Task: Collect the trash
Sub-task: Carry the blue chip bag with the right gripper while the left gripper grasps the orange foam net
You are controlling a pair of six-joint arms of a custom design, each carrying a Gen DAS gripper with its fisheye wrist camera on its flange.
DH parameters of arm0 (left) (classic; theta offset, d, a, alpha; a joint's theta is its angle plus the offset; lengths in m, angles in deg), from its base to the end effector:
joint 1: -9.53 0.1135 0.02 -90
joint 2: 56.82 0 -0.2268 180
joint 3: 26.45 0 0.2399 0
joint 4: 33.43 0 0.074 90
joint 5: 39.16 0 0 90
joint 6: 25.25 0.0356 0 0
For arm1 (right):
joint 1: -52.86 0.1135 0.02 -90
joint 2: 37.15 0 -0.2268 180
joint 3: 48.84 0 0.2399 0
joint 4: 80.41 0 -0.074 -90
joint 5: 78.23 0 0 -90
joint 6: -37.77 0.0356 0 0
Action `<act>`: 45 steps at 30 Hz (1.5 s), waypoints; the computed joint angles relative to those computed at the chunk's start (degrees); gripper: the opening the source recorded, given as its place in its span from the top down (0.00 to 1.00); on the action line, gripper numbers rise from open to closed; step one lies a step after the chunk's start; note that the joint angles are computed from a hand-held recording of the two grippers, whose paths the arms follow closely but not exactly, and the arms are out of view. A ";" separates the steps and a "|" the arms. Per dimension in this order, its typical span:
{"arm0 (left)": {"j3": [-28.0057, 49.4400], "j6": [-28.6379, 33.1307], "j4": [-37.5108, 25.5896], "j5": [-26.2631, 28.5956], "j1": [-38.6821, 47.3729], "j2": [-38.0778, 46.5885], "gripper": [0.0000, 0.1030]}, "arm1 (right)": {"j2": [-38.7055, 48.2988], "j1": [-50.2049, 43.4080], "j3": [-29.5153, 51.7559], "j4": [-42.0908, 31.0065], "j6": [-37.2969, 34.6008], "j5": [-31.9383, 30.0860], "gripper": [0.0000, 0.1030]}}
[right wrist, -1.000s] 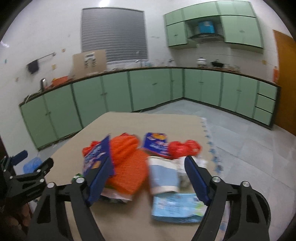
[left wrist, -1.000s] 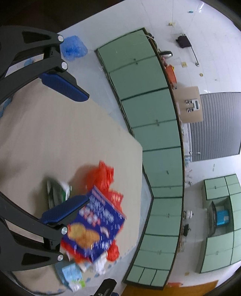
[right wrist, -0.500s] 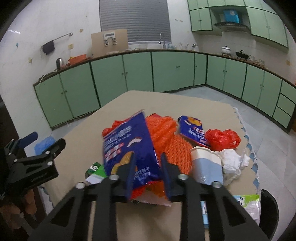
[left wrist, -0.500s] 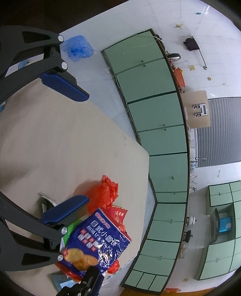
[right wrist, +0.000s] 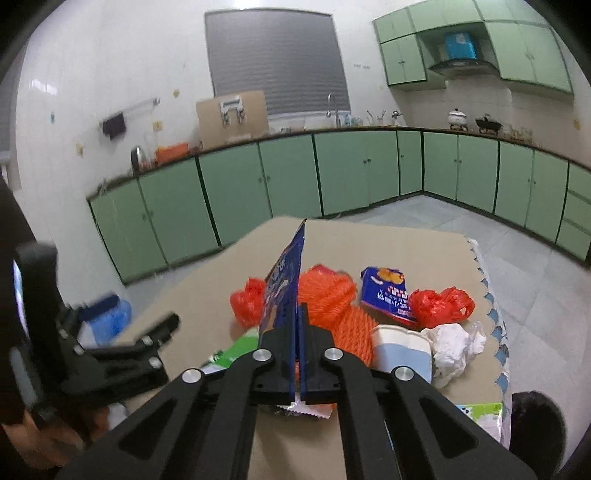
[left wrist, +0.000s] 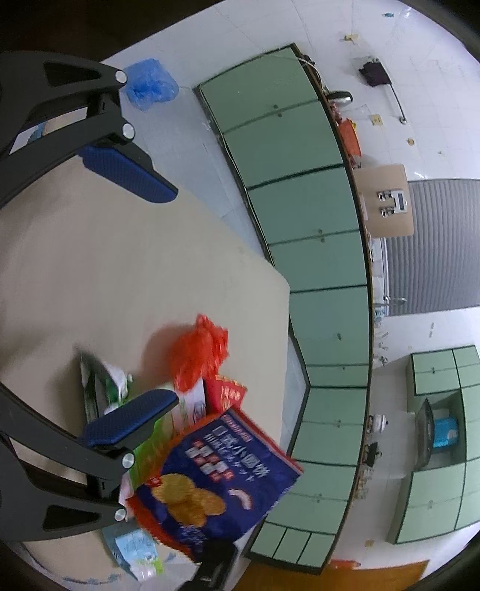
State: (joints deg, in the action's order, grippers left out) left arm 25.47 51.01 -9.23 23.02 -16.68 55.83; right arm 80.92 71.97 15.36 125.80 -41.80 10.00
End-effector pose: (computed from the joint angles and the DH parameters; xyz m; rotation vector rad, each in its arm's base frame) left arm 0.2849 -0.1217 0.0507 -0.0325 2.1276 0.1281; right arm 0.3447 0.1206 0.0690 -0.1761 2.0643 0.3504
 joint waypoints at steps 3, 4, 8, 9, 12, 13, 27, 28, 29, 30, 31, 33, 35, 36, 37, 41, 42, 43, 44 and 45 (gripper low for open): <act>1.34 -0.67 -0.60 0.42 -2.17 0.45 0.05 | -3.54 -1.75 -3.49 1.70 -0.42 1.21 0.99; 1.95 -0.76 -0.90 0.55 -2.88 0.67 0.05 | -4.38 -2.17 -4.43 2.13 -0.48 1.67 0.99; 5.96 -0.86 -2.41 1.11 -6.35 2.75 0.05 | -8.68 -5.45 -9.70 4.20 -0.67 2.21 0.99; 6.81 -1.06 -2.42 1.18 -7.20 3.67 0.05 | -9.27 -6.11 -10.73 4.72 -0.63 2.11 0.99; 11.03 -1.50 -4.16 2.06 -9.16 6.53 0.05 | -10.42 -8.62 -13.04 5.67 -0.50 1.77 0.99; 12.51 -1.44 -4.95 2.09 -9.76 7.53 0.05 | -10.57 -9.80 -13.70 5.96 -0.42 1.32 0.99; 27.05 -1.46 -11.11 1.68 -14.65 16.71 0.05 | -9.88 -18.30 -16.50 8.08 -1.00 -0.24 0.99; 28.36 -1.70 -11.72 1.52 -14.64 17.73 0.05 | -9.49 -18.42 -16.37 8.11 -1.16 -0.14 0.99; 29.24 -1.60 -12.18 1.70 -14.48 18.37 0.05 | -8.91 -18.52 -16.03 7.99 -1.35 -0.05 0.99; 30.01 -1.39 -12.46 1.86 -14.46 19.03 0.05 | -8.53 -18.40 -15.76 7.86 -1.43 0.15 0.99; 31.20 -0.88 -12.62 2.01 -14.45 20.07 0.05 | -7.89 -18.49 -15.48 7.99 -1.70 0.27 0.99; 32.15 -0.36 -12.26 2.27 -14.38 20.89 0.05 | -6.96 -18.63 -15.10 8.11 -1.80 0.31 0.99; 33.58 -0.01 -12.34 2.95 -14.13 21.75 0.05 | -6.29 -18.86 -14.52 7.94 -1.58 0.14 0.99; 34.16 0.31 -12.39 3.26 -13.97 22.05 0.05 | -5.89 -19.13 -14.35 8.11 -1.51 -0.03 0.99; 34.93 0.62 -12.58 3.25 -14.00 22.49 0.06 | -5.49 -19.46 -13.94 8.01 -1.36 -0.28 0.99; 37.56 0.92 -14.09 3.59 -13.75 23.92 0.45 | -4.16 -20.32 -12.99 7.69 -1.25 -0.83 0.99; 37.56 0.49 -13.73 4.70 -13.35 24.04 0.60 | -3.85 -20.37 -12.73 7.50 -1.20 -0.79 0.99; 37.71 0.17 -13.78 5.48 -12.95 24.03 0.68 | -3.63 -20.26 -12.71 7.57 -1.07 -0.64 0.99; 37.57 -0.27 -13.61 5.72 -12.67 23.96 0.69 | -3.46 -20.30 -12.60 7.54 -1.00 -0.65 0.99; 37.16 -0.56 -13.15 5.68 -12.53 23.79 0.72 | -3.49 -20.37 -12.42 7.32 -1.01 -0.67 0.99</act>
State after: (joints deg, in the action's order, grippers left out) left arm 62.63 50.44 -22.38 28.70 -29.21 79.63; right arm 77.43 51.60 2.94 133.12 -42.80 9.33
